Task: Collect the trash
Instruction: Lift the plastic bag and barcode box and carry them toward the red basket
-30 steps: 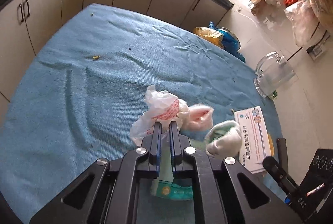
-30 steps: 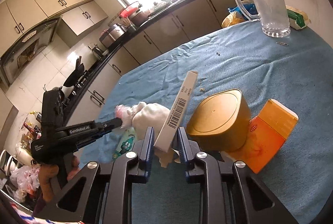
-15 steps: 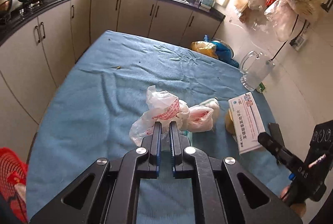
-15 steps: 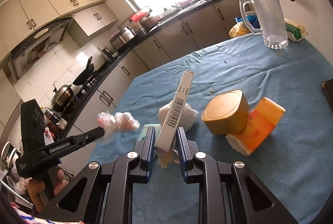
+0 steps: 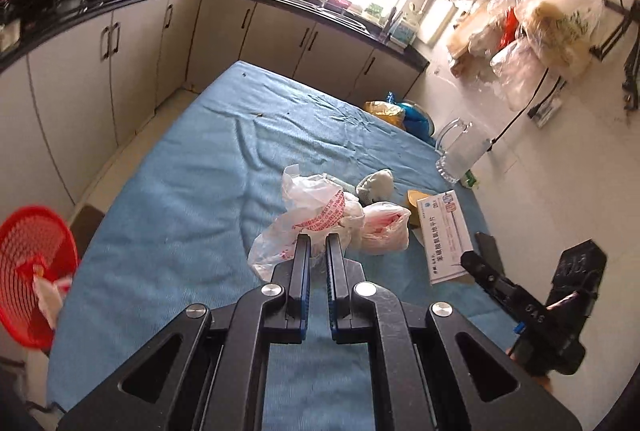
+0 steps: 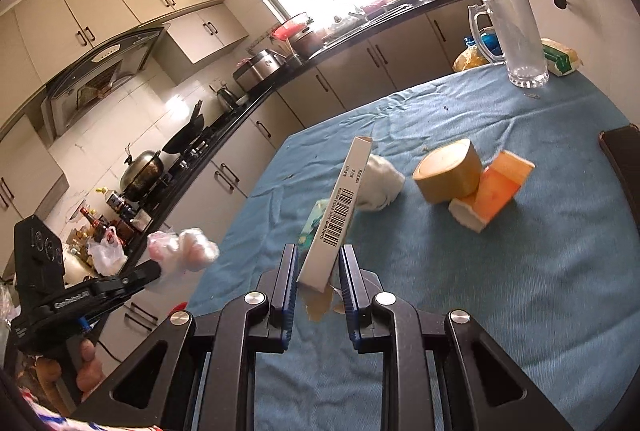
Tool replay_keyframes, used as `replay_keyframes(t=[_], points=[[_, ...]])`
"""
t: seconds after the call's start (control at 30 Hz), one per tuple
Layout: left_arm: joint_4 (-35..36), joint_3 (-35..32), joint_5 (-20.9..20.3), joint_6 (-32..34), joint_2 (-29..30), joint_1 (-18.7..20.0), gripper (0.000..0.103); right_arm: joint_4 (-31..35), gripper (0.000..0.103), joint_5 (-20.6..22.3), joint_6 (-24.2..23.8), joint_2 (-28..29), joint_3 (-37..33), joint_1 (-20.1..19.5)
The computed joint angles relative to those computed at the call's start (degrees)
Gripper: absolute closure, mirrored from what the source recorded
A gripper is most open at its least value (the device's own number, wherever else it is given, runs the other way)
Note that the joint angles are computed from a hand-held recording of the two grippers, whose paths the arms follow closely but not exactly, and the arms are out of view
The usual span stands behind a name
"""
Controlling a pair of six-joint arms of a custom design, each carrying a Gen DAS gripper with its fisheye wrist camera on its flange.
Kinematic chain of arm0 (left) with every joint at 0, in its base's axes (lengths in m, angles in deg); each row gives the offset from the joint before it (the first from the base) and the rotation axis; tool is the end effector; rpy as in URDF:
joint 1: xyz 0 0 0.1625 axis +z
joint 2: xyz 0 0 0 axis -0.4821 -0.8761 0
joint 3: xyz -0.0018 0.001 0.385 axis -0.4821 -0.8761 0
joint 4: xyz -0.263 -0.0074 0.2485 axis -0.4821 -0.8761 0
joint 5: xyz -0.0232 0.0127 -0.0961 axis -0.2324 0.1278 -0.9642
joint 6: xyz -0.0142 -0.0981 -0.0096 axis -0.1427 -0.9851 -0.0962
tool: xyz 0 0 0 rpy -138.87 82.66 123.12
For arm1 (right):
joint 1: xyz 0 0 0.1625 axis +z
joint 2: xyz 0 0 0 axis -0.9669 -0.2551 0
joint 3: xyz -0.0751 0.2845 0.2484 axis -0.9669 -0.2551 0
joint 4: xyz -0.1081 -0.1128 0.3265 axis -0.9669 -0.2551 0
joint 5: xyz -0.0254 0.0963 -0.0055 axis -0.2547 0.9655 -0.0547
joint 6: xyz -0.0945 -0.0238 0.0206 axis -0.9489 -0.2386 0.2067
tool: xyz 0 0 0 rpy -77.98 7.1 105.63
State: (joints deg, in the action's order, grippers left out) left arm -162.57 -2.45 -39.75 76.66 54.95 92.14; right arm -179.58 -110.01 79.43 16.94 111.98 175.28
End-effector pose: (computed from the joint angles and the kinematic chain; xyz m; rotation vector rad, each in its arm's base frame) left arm -0.1895 -0.7814 0.3401 0.3105 2.6369 -0.9958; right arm 0.2571 -0.7660 0.1796 0.3151 -2.7607 1.2281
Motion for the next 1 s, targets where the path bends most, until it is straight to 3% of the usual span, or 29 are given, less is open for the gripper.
replay_keyframes(t=[0.23,0.6,1.0], points=[[-8.8,15.0,0.8,-3.3,-8.9,-0.4,0.096,-4.5,0.081,0.8,0.5,-4.0,8.7,0.3],[-14.7,28.1,1.0,-9.3,-16.6,0.7,0.096,-8.6,0.081,3.4,0.7,-7.1,16.6,0.3],[-24.4,36.4,10.2,-6.6,-20.4,-0.3,0.096,-9.2,0.081,5.3,1.6,-7.5,19.4,0.4]])
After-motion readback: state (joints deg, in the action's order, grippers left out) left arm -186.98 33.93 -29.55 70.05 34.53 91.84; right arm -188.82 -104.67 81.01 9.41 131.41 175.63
